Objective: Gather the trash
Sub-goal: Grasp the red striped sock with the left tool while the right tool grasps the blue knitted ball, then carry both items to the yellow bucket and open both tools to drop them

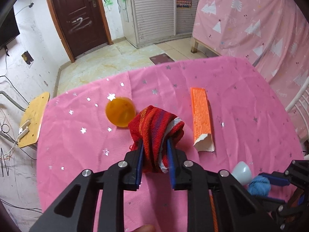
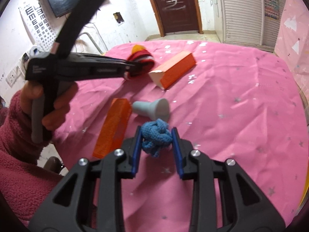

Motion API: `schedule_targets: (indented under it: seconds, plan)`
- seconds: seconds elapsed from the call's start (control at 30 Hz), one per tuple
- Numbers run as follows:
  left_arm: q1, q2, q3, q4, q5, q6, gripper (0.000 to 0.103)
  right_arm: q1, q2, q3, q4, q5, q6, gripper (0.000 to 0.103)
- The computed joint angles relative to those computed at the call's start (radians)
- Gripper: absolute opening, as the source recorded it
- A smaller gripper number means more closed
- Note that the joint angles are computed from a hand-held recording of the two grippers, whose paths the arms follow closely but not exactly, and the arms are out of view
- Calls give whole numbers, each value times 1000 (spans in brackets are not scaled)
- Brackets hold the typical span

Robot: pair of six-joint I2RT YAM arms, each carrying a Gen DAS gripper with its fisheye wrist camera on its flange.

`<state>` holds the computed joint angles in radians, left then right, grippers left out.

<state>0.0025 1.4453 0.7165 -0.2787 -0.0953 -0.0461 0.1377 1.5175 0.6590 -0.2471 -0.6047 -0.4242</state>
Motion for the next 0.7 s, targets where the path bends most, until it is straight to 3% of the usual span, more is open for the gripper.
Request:
schedule_targets:
  seconds: [0.33,0.7]
  plan:
    - [-105,-178,62,-141,-70,-44,14,-198,-14,27,-25,-74,-56,29]
    - [-396,-160,180,-209,-183,-153,14,-473,-12,100,-81,-174,-130,29]
